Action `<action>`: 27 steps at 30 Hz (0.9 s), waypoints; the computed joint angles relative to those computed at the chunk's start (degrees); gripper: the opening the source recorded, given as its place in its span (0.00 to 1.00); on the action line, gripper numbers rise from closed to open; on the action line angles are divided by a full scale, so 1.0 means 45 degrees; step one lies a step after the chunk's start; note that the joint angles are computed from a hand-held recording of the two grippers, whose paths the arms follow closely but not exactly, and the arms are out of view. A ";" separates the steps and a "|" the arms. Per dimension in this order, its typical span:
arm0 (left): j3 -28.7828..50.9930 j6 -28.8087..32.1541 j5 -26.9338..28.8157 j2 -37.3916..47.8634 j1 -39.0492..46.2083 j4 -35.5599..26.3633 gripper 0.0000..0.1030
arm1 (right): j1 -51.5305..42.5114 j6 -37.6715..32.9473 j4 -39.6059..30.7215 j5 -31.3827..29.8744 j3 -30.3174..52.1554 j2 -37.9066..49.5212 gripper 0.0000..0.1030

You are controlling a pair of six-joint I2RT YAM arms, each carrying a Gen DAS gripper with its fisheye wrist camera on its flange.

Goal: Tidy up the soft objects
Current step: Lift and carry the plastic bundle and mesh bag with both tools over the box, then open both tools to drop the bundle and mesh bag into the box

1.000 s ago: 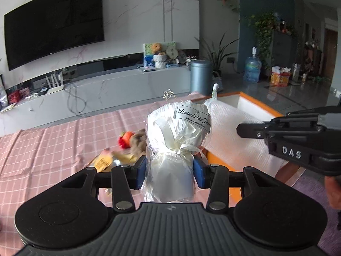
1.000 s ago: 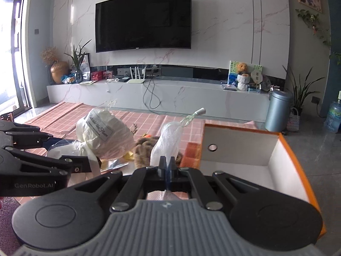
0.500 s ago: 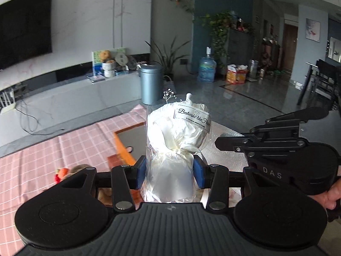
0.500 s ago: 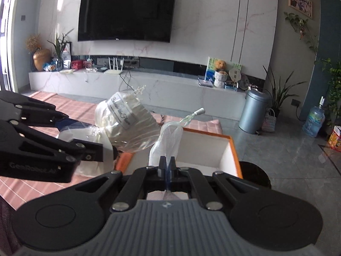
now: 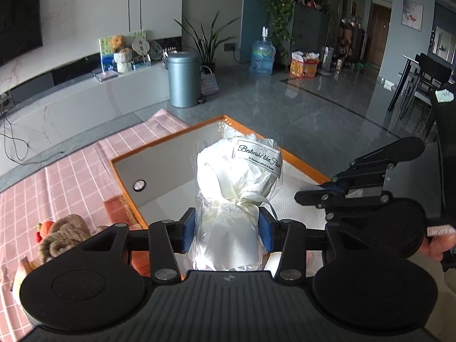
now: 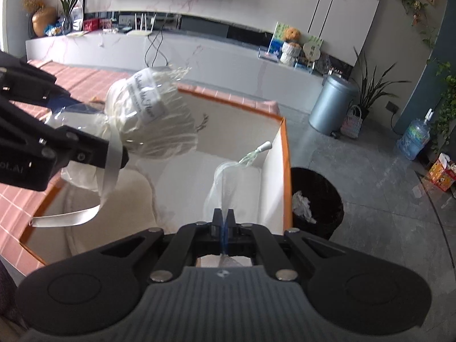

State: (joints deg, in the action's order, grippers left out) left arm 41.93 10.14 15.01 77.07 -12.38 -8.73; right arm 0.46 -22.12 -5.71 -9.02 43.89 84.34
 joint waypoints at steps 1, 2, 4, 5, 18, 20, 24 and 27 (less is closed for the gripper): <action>0.0101 -0.0014 0.0099 0.0244 -0.0039 -0.0048 0.50 | -0.0021 -0.0035 -0.0021 0.0029 0.0063 0.0225 0.00; 0.0227 -0.0012 0.0176 0.0498 -0.0106 -0.0157 0.50 | -0.0060 -0.0088 -0.0011 0.0023 0.0104 0.0419 0.00; 0.0501 0.0104 -0.0004 0.1061 -0.0369 -0.0396 0.50 | -0.0103 -0.0166 0.0033 0.0033 0.0133 0.0741 0.00; 0.0580 0.0205 -0.0183 0.1280 -0.0516 -0.0496 0.50 | -0.0163 -0.0270 0.0023 0.0016 0.0173 0.0875 0.00; 0.1115 0.1230 -0.1958 0.2214 -0.1605 -0.1882 0.51 | -0.0378 -0.0543 0.0137 -0.0381 -0.0422 0.0296 0.21; 0.1328 0.1239 -0.2251 0.2459 -0.1806 -0.2157 0.51 | -0.0318 -0.0512 0.0252 -0.0302 -0.0625 0.0097 0.30; 0.1377 0.1353 -0.2614 0.2573 -0.1997 -0.2463 0.52 | -0.0195 -0.0589 -0.0015 0.0006 -0.0522 0.0130 0.31; 0.1442 0.1293 -0.2856 0.2622 -0.2086 -0.2414 0.53 | -0.0270 -0.0521 -0.0060 0.0017 -0.0562 -0.0082 0.35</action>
